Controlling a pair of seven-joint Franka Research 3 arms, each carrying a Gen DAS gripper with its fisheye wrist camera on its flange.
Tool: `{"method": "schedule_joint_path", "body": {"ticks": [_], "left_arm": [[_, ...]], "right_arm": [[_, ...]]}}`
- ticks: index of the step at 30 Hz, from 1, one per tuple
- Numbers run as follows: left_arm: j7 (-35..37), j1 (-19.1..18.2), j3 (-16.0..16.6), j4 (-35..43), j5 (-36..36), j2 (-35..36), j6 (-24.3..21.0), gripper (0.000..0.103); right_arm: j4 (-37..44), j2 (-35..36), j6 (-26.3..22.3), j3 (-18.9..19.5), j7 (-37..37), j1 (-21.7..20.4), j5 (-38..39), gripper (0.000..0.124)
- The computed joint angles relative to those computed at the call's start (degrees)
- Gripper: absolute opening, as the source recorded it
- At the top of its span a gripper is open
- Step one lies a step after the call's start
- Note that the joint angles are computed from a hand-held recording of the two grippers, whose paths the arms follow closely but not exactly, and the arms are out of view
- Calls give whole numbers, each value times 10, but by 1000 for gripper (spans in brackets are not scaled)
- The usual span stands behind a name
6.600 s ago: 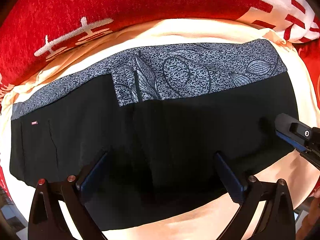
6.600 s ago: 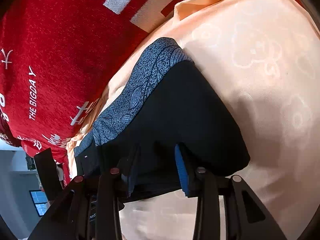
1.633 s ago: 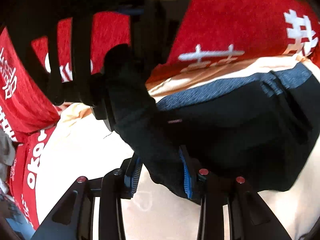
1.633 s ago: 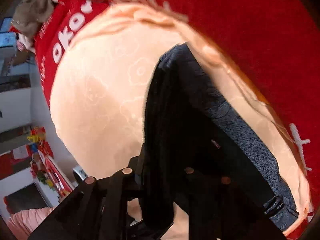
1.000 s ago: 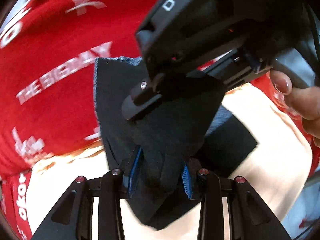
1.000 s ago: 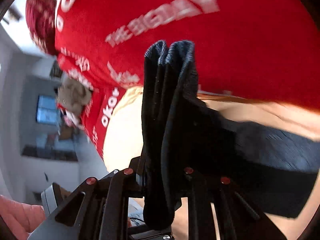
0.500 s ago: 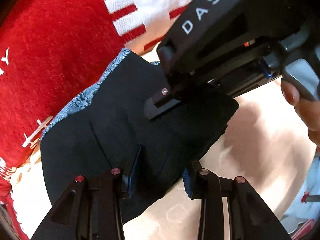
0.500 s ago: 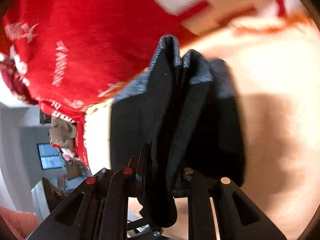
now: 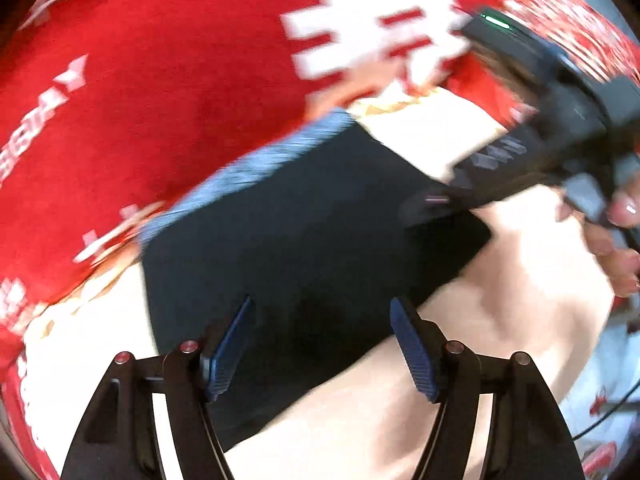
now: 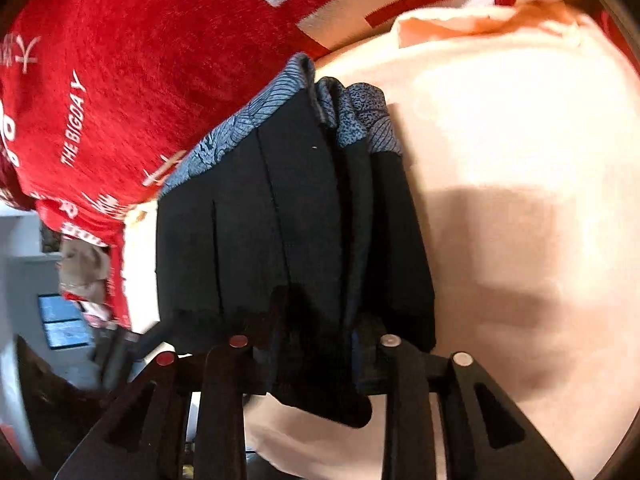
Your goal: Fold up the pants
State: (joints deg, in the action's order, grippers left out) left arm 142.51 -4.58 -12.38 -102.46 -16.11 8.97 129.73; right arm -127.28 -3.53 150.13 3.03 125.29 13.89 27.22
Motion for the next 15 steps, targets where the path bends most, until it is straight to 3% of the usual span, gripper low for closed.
{"method": "schedule_joint_path", "body": {"ticks": [4, 7, 11, 15], "left_arm": [[-81, 5, 21, 34, 57, 32, 22, 71], [-135, 7, 26, 74, 109, 70, 5, 71], [-183, 22, 23, 119, 124, 107, -76, 71], [-202, 32, 16, 144, 119, 120, -114, 71]], "right_arm": [[29, -13, -74, 16, 171, -11, -190, 37], [24, -34, -61, 31, 252, -8, -252, 37], [23, -31, -43, 37, 244, 11, -231, 37], [86, 36, -109, 34, 244, 24, -249, 37]]}}
